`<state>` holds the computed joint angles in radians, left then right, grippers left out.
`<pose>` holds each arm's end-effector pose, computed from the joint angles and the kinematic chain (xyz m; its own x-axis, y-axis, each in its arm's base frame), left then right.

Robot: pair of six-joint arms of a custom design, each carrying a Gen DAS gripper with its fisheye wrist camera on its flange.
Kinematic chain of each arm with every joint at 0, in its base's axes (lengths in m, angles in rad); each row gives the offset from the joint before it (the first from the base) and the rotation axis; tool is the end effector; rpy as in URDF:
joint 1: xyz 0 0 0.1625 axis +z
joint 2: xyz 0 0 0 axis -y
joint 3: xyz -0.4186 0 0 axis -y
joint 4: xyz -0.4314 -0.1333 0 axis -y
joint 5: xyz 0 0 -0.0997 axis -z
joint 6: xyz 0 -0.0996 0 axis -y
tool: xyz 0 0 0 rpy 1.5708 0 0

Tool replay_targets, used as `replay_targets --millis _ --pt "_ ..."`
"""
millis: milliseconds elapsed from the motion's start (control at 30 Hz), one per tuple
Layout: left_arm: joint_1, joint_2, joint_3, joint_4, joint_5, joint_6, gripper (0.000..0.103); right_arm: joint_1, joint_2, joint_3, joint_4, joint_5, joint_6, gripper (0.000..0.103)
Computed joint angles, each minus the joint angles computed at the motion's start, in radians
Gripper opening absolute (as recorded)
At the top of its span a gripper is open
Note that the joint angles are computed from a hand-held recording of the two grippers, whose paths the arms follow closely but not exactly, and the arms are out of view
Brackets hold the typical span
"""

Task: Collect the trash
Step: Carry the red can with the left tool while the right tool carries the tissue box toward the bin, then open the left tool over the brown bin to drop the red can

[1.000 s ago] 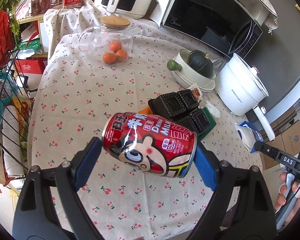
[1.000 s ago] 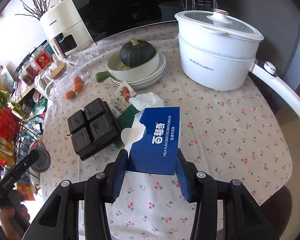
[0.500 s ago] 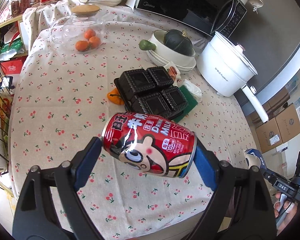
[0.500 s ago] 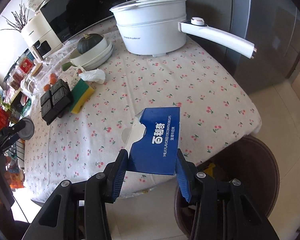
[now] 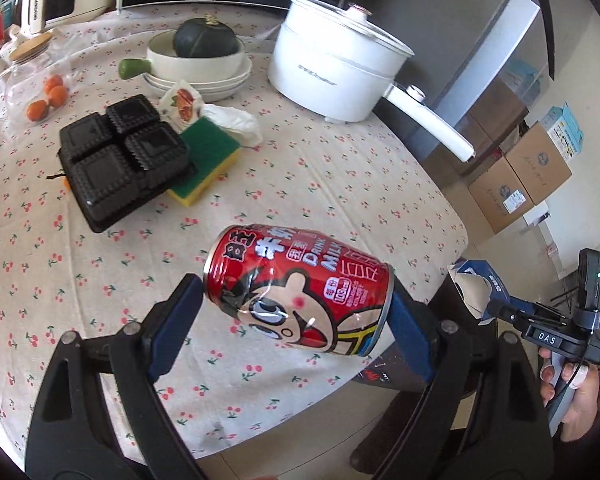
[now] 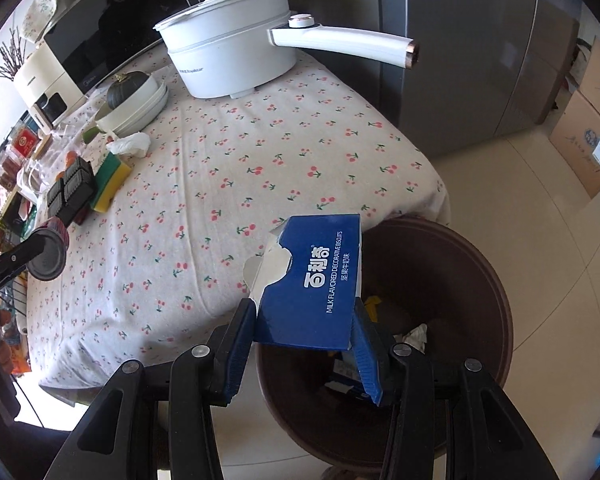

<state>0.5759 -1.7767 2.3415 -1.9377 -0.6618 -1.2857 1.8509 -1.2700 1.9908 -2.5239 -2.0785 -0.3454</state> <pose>-0.1904 -0.3762 0.2617 -0.8467 -0.3437 -0.4062 0.0350 0.7258 -0.6870 0.2378 -0.5197 0.2158 -0.7282 -0.4427 0.5231 -0.5480 0.8346 -0.0564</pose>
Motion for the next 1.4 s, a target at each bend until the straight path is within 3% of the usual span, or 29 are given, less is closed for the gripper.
replay_targets --millis 367,600,800,867,933,1200,1400 --pt "0.029 0.323 -0.069 -0.381 -0.094 0.308 0.089 -0.077 -0.101 0.033 0.012 -0.011 -0.011 0.048" --pt "0.048 0.507 -0.133 -0.539 -0.154 0.464 0.089 -0.119 -0.132 0.039 0.024 -0.036 -0.010 0.048" --pt "0.065 0.605 -0.172 -0.631 -0.192 0.572 0.089 -0.139 -0.144 0.036 0.034 -0.048 -0.012 0.048" --pt "0.073 0.619 -0.178 -0.641 -0.215 0.601 0.091 -0.144 -0.146 0.035 0.037 -0.047 -0.012 0.048" --pt "0.072 0.623 -0.185 -0.612 -0.209 0.590 0.103 -0.149 -0.146 0.034 0.038 -0.048 -0.008 0.048" --pt "0.042 0.536 -0.125 -0.561 -0.114 0.499 0.103 -0.147 -0.126 0.033 0.039 -0.066 -0.004 0.048" --pt "0.014 0.429 -0.079 -0.447 -0.053 0.411 0.103 -0.137 -0.106 0.027 0.045 -0.075 0.004 0.048"
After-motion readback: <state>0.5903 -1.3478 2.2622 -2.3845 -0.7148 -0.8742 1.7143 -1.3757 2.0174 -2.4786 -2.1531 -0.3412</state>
